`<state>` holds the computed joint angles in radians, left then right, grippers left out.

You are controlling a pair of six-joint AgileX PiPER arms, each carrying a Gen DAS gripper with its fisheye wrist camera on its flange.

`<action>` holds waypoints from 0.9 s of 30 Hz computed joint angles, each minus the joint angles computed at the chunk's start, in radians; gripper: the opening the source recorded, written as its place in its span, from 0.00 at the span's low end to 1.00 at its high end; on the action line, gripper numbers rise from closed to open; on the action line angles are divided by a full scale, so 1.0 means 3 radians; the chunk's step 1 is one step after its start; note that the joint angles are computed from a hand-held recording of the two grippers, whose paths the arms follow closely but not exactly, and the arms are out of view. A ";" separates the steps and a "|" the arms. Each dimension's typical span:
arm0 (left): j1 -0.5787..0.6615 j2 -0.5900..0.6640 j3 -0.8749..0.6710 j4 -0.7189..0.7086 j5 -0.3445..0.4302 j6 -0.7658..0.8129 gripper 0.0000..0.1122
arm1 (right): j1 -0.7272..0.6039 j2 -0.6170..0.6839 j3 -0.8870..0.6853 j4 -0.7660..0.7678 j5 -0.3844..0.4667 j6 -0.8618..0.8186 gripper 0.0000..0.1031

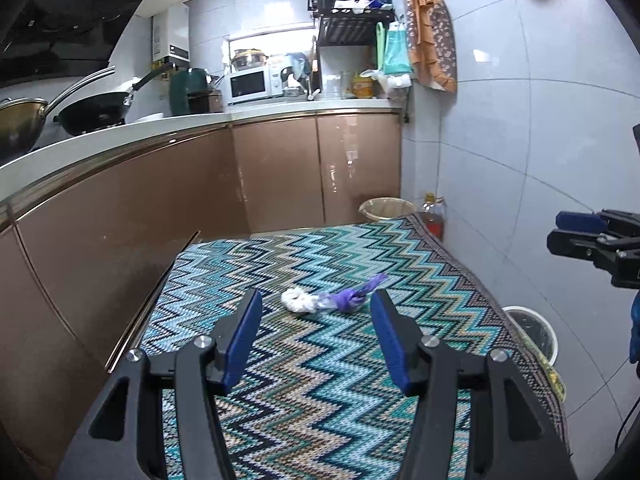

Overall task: Collect trash
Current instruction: 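Move both tools back over the white tissue and purple glove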

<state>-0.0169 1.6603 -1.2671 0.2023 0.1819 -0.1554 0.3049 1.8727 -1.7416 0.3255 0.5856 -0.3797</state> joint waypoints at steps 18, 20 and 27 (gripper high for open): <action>0.0285 0.0307 -0.0064 -0.0639 0.0136 0.0600 0.58 | 0.0209 0.0613 -0.0767 -0.0085 0.0401 0.0103 0.62; 0.0304 0.0368 -0.0110 -0.0675 0.0165 0.0636 0.58 | 0.0223 0.0723 -0.0912 -0.0081 0.0472 0.0102 0.62; 0.0356 0.0567 -0.0280 -0.0948 0.0258 0.0910 0.58 | 0.0241 0.1133 -0.1491 -0.0077 0.0767 0.0134 0.63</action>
<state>0.0900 1.8305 -1.3510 -0.0821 0.2594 0.1176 0.3772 2.2126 -2.1889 0.3024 0.8159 -0.3395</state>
